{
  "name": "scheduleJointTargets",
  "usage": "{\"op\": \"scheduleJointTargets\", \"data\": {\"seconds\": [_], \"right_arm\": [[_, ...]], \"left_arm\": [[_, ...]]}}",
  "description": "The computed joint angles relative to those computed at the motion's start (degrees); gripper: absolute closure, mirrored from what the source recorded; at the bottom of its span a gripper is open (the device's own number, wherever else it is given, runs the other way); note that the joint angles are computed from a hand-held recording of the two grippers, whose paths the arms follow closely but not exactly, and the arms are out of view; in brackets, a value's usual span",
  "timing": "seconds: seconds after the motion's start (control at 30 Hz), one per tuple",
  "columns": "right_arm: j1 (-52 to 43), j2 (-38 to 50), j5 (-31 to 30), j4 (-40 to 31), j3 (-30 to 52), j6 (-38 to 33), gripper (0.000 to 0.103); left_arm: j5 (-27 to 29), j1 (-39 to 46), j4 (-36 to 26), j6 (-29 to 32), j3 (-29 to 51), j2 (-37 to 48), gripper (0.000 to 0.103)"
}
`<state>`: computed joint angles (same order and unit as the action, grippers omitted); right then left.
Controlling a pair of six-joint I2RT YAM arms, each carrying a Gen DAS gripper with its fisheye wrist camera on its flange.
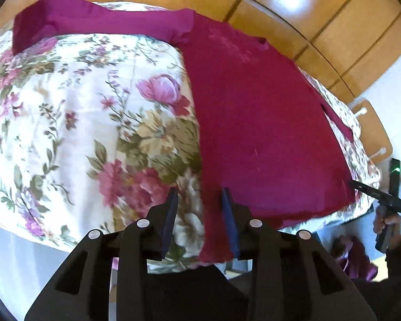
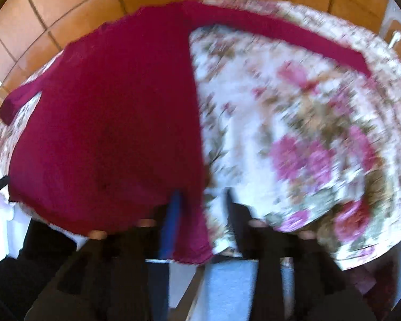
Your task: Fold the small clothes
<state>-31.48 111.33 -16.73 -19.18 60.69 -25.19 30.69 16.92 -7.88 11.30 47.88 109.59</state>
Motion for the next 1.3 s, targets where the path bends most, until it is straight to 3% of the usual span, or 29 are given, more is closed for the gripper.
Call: {"op": "scheduleJointTargets", "data": {"seconds": [0.1,0.17,0.23,0.4,0.47,0.57,0.7,0.9,0.93,0.97,1.03,1.1,1.2,1.3], "right_arm": [[2.15,-2.3,-1.97,4.5,-0.76,4.28,0.037],[4.92,-1.89,-4.08,6.85,-0.01,7.91,0.034],[8.96,0.02,-6.08,9.37,1.44,12.02,0.027],[20.78,6.75,-6.88,13.57,6.81,19.0,0.026],[25.09,10.1,-6.79,14.68,9.65,21.41,0.026],[30.01,13.99,-4.49,15.27,12.86,22.49,0.026],[32.72,18.02,-1.58,15.68,15.39,23.03,0.025],[34.03,19.75,1.7,21.28,13.4,20.99,0.018],[34.55,19.97,2.74,21.95,13.26,20.32,0.017],[35.08,20.3,3.55,22.22,13.5,20.26,0.015],[35.96,20.93,5.28,22.95,13.83,19.79,0.013],[36.05,21.25,5.68,22.82,14.2,19.56,0.012],[35.98,21.36,5.69,23.49,13.95,19.43,0.012],[36.33,21.45,6.5,25.0,13.18,19.08,0.01]], "left_arm": [[-2.71,2.35,4.29,-4.95,1.42,1.19,0.071],[-6.44,3.9,5.1,-9.75,5.02,3.49,0.057],[-13.19,5.34,5.4,-14.32,9.57,6.23,0.054],[-21.14,9.62,2.8,-17.29,22.19,13.87,0.054],[-24.92,10.94,3.74,-16.78,27.04,16.9,0.053],[-30.11,11.87,3.91,-13.76,35.81,22.23,0.035],[-32.47,12.22,2.64,-8.77,47.58,29.52,0.035],[-31.04,12.01,-7.3,-7.69,71.84,43.21,0.035],[-30.02,12.2,-8.08,-7.38,74.33,44.91,0.042],[-28.43,12.36,-10.91,-6.94,79.32,47.43,0.067],[-25.39,12.55,-19.38,-6.46,89.58,51.76,0.094],[-21.24,13.18,-23.6,-7.69,91.86,51.01,0.097],[-7.35,16.5,-31.62,-12.13,96.73,49.45,0.097],[0.73,19.04,-33.2,-12.92,95.04,45.11,0.097]]}}
